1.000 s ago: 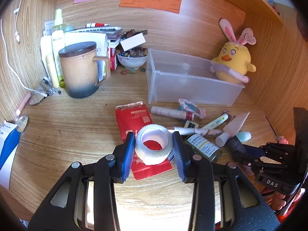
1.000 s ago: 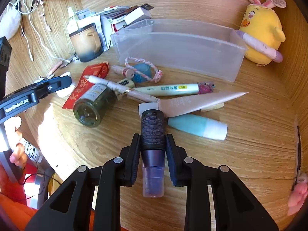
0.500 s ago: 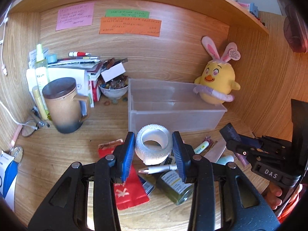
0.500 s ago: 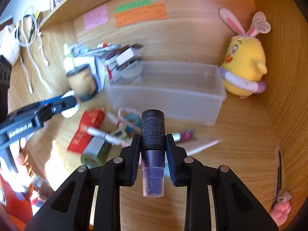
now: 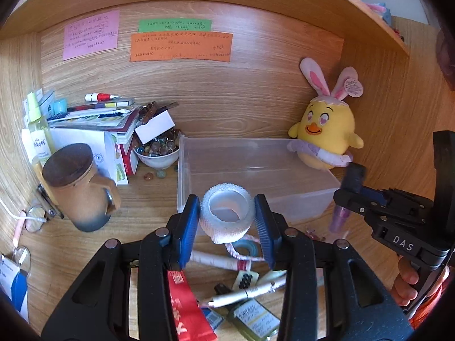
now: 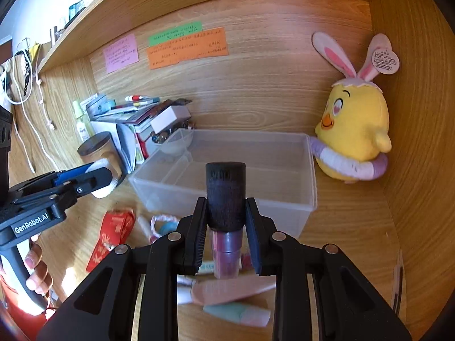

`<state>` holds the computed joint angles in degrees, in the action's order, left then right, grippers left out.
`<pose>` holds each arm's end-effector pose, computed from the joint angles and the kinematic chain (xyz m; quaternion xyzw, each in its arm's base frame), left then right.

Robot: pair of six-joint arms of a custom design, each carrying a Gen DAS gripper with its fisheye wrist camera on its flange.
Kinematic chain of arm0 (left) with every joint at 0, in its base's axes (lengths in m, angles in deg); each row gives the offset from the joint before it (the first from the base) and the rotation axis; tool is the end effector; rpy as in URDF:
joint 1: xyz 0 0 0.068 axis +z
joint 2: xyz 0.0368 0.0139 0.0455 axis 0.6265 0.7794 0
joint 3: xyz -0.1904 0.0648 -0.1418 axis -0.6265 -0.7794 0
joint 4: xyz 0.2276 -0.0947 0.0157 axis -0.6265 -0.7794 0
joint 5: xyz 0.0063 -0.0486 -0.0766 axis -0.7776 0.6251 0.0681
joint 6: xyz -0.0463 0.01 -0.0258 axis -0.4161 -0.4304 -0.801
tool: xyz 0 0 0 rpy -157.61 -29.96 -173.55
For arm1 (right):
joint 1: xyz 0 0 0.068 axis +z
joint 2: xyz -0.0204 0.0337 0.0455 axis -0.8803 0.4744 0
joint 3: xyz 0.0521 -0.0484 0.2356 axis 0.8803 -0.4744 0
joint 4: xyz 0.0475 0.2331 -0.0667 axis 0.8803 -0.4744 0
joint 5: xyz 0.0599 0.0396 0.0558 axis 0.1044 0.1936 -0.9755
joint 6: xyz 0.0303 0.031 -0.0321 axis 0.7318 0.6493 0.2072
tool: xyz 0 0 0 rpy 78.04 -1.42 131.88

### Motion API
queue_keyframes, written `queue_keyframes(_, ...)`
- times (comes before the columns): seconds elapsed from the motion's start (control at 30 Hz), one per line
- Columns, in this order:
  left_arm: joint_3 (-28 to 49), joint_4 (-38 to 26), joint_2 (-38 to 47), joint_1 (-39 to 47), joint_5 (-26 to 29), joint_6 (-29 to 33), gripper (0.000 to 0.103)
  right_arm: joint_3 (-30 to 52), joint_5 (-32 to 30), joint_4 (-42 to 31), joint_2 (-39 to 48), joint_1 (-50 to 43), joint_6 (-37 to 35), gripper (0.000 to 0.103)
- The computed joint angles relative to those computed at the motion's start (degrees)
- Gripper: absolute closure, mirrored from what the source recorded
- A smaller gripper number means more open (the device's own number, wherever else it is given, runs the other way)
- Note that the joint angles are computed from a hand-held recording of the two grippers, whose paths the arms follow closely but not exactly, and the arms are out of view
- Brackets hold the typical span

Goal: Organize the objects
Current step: 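Carry spray bottle with right tool while left tool carries tape roll over clear box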

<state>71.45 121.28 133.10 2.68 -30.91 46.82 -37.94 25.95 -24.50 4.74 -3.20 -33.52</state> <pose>0.2098 -0.1574 0.0859 0.2724 0.8402 -0.1983 0.4249 0.1270 0.1583 0.0658 0.0807 0.8822 0.0271 0.4632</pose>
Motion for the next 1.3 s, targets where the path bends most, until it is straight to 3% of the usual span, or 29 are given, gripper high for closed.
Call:
queue_keyframes(0.37, 12.8, -7.0, 8.4, 1.4, 0.8, -0.3, 0.064, -0.3, -8.5, 6.0, -1.3, -13.5, -11.8, 0.080)
queue_keyframes(0.67, 22.2, -12.5, 14.6, 2.2, 3.2, -0.4, 0.064, 0.6, -10.6, 5.5, -3.8, -19.8, -17.7, 0.080)
queue_keyframes(1.03, 33.1, -20.7, 23.0, 0.2, 2.8, 3.0, 0.064, 6.4, -18.6, 7.3, 8.0, -28.1, -21.8, 0.080)
queue_keyframes(1.3, 40.6, -26.5, 28.4, 0.4, 3.3, 3.7, 0.064, 11.3, -20.0, 6.0, 16.0, -29.9, -22.7, 0.080)
